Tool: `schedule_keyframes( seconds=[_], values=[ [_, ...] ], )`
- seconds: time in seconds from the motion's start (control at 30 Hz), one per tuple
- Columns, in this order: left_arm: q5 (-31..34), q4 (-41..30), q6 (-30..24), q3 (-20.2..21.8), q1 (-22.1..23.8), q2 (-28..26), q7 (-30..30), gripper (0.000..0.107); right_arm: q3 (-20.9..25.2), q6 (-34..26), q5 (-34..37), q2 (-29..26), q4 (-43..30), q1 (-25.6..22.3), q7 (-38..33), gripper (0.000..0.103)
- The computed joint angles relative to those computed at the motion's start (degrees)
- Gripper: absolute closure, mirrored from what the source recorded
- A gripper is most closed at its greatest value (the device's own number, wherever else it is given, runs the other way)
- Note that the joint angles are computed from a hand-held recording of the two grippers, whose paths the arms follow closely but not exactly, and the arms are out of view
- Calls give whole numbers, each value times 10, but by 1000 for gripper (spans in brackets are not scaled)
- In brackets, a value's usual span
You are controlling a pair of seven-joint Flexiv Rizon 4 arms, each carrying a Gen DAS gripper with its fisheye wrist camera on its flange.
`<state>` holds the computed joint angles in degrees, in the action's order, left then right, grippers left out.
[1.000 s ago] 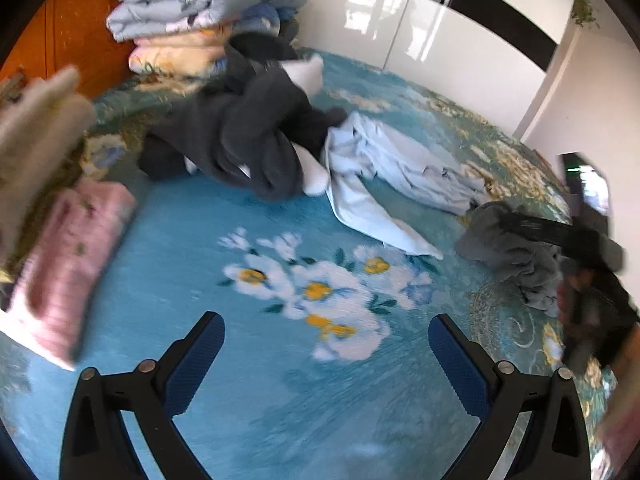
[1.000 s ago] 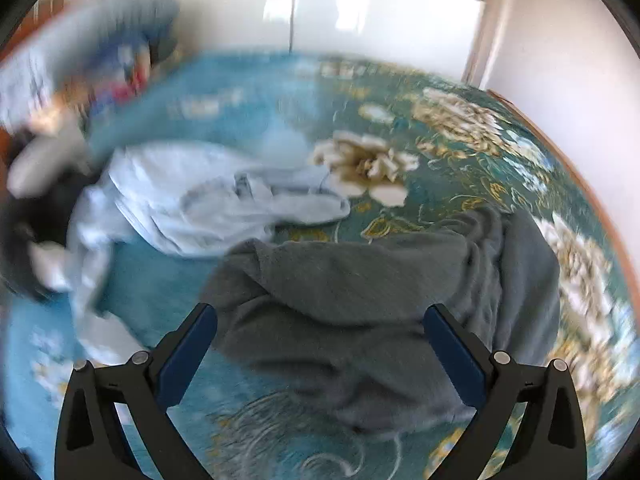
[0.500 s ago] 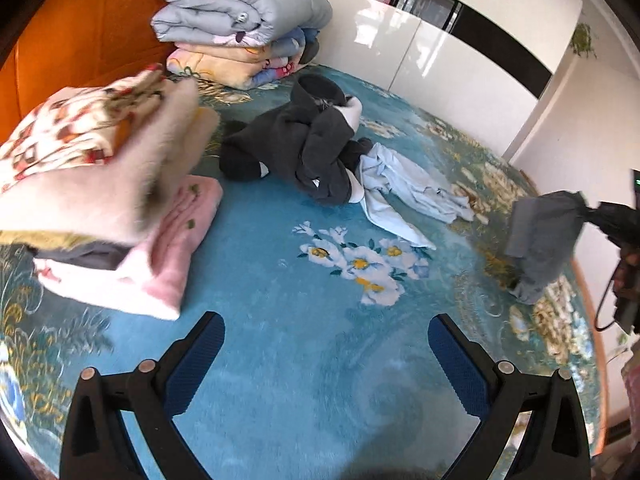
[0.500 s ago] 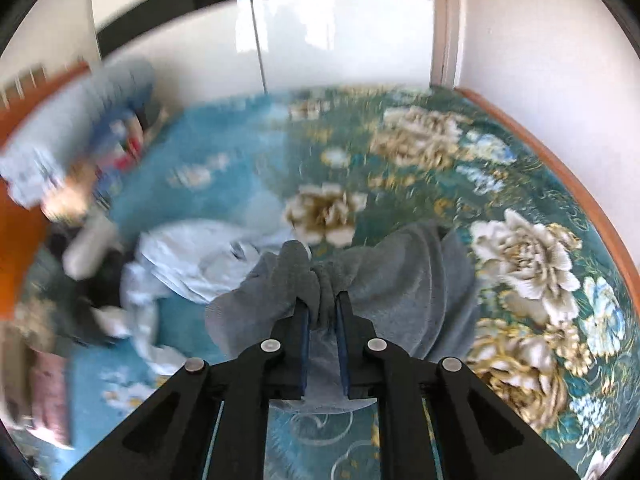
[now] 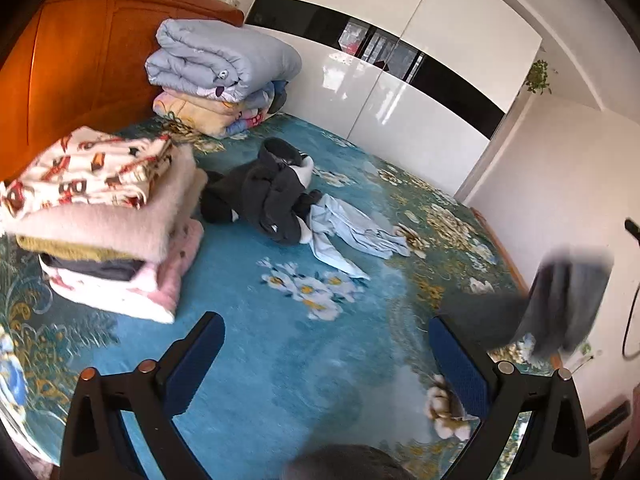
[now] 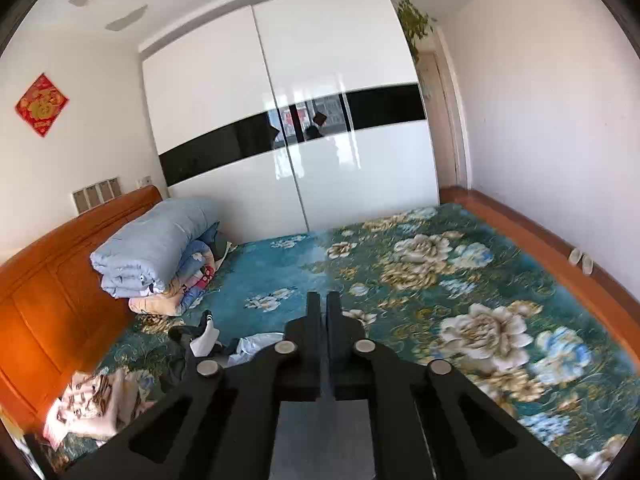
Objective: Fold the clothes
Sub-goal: 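Grasp the grey sweatshirt with the right tool and lift it, then grasp the sweatshirt cuff with the left tool while the right tool holds the body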
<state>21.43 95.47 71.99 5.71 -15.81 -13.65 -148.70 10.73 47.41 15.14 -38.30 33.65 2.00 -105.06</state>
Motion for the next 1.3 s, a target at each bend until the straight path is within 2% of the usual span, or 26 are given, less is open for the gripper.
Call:
schedule_keyframes(
  seconds=[0.03,0.13,0.27,0.37,0.5,0.57,0.6,0.63,0.67,0.77,0.8,0.83,0.9,1.0,1.1,1.13,1.17,1.2,1.3],
  values=[
    [-7,3,5,-4,0,-2,-3,4,6,-3,-19,6,15,-4,-1,103],
    [-61,21,9,-28,10,-2,36,4,-7,-40,-13,8,35,0,0,103],
    [-33,18,-23,-14,-11,8,22,4,-3,-71,-7,-2,70,-1,15,103],
    [-22,25,-35,-12,-11,13,3,4,-4,-94,-2,4,137,-12,13,103],
    [-46,33,-41,-23,2,9,1,4,-17,-124,-8,12,227,-29,27,103],
    [-46,23,-51,-25,0,1,3,4,-21,-133,-4,17,263,-42,37,99],
    [-48,14,-57,-29,0,-6,10,4,-23,-128,-1,22,282,-50,41,86],
    [-52,6,-61,-32,0,-13,18,4,-26,-124,2,27,300,-58,45,70],
    [-62,-1,-63,-38,1,-20,31,4,-30,-123,2,29,314,-65,52,65],
    [-92,-24,-70,-51,-1,-45,73,4,-40,-128,9,33,345,-89,78,64],
    [-101,-33,-74,-55,-3,-54,87,4,-38,-134,22,33,349,-101,91,61],
    [-112,-41,-77,-58,-5,-63,101,4,-35,-150,42,28,347,-118,107,55],
    [-131,-54,-89,-63,-10,-77,128,4,-26,-191,73,18,336,-141,128,54],
    [-141,-61,-97,-53,-21,-81,136,4,-11,-235,119,9,334,-166,138,52],
    [-144,-59,-97,-45,-27,-79,133,4,-6,-243,153,5,341,-174,148,52],
    [-141,-57,-97,-41,-29,-76,132,4,-7,-242,156,6,341,-171,153,55],
    [-137,-55,-97,-37,-30,-73,130,4,-7,-241,159,6,342,-169,158,64],
    [-132,-52,-97,-34,-31,-70,128,4,-7,-239,162,7,343,-166,163,86],
    [-103,-51,-104,-20,-38,-59,117,4,-5,-240,151,9,318,-146,166,92]
  ],
)
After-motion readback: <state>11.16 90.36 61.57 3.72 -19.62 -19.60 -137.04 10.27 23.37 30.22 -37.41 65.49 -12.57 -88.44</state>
